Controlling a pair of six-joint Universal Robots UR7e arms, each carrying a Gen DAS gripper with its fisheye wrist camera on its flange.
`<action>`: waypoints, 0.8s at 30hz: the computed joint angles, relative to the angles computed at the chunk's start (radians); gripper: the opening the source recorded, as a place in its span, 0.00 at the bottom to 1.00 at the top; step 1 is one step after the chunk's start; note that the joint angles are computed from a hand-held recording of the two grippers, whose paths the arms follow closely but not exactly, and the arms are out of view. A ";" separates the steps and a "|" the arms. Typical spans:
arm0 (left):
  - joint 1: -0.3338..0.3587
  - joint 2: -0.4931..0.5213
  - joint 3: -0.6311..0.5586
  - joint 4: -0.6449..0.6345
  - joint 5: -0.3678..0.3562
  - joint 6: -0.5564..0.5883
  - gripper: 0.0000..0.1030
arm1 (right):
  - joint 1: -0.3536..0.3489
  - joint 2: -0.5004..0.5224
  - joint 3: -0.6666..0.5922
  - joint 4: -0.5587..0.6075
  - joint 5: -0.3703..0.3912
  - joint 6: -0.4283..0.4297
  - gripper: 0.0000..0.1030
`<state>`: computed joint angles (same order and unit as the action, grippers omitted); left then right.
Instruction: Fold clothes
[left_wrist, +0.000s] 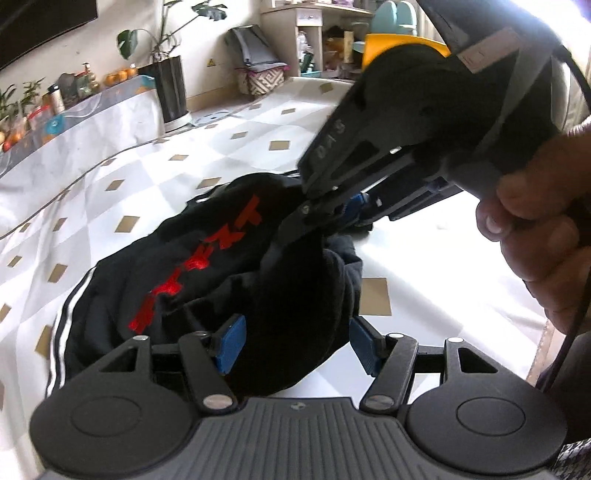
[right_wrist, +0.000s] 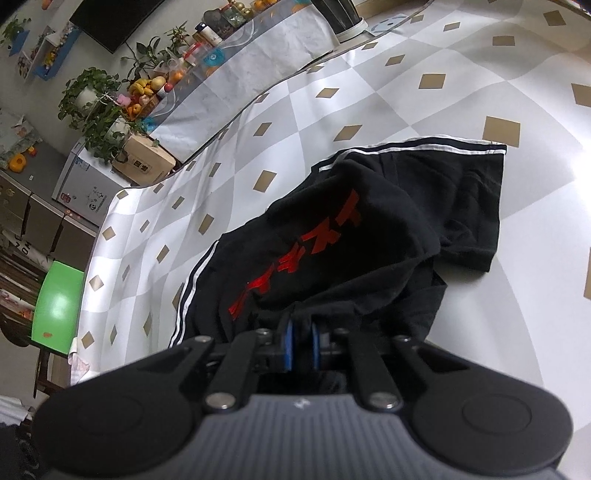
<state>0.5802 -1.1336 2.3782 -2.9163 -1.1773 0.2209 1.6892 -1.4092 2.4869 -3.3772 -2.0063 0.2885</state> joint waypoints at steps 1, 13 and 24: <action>0.002 0.011 -0.005 0.005 -0.008 0.006 0.59 | -0.001 -0.001 0.000 0.001 0.002 0.001 0.09; -0.002 0.048 -0.006 0.047 0.000 -0.008 0.05 | 0.005 0.006 -0.006 -0.023 0.002 -0.002 0.09; -0.023 -0.087 -0.013 0.211 0.128 -0.103 0.04 | 0.031 0.026 -0.002 -0.152 -0.084 0.011 0.09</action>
